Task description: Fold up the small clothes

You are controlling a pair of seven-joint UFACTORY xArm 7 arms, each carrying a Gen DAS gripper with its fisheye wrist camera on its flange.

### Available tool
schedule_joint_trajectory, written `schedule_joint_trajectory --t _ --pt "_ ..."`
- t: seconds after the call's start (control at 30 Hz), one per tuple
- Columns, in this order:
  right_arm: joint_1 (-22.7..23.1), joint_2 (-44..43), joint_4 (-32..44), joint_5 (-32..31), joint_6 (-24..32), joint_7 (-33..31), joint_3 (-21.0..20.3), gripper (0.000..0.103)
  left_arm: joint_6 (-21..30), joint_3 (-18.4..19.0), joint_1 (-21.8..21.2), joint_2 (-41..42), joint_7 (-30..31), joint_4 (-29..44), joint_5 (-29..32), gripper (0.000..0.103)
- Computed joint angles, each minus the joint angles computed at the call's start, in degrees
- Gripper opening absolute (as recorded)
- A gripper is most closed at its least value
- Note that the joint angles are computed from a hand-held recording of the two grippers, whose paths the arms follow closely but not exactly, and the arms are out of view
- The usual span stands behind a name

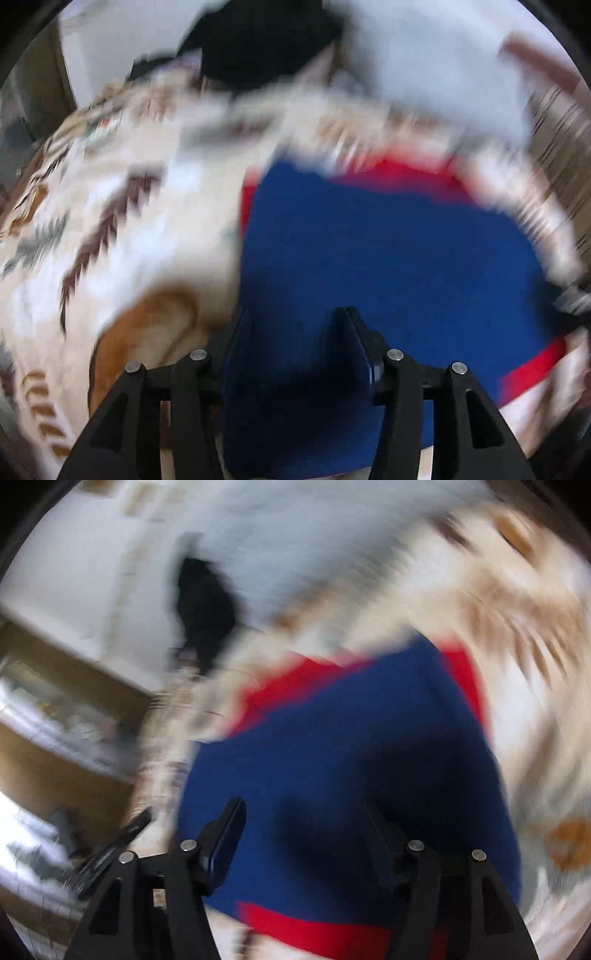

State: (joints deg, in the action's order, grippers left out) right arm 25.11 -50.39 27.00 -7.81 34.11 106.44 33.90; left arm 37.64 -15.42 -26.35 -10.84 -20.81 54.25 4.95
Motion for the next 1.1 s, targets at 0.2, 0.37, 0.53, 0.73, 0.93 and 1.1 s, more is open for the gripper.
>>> schedule_joint_trajectory --t 0.2,0.37,0.53,0.73,0.93,1.1 --pt "-0.4 -2.8 6.1 -2.0 7.5 -1.0 3.3 0.074 -6.3 0.6 0.0 -6.2 -0.6 -5.7 -3.5 0.064" --pt "2.3 -9.1 0.7 1.9 10.4 7.9 5.6 0.06 -3.3 1.1 0.7 -5.4 -1.7 -5.7 -5.1 0.066" --pt "0.9 -9.0 6.0 -0.3 13.0 6.9 8.0 0.071 -5.5 1.0 0.4 -8.1 -1.8 -7.2 -4.7 0.066" --pt "4.0 -10.5 3.0 3.2 15.6 13.3 8.8 0.064 -0.5 -0.1 1.8 -7.0 -4.4 -6.4 -2.4 0.068" --pt "1.7 -7.7 7.7 1.4 13.6 12.1 10.8 0.066 -3.0 -0.3 1.2 -9.3 -4.6 -5.8 -2.6 0.068" --pt "1.6 -7.5 3.8 4.8 6.8 23.5 16.8 0.067 -4.3 -1.0 -1.2 -7.1 -2.9 -3.3 -4.9 0.068"
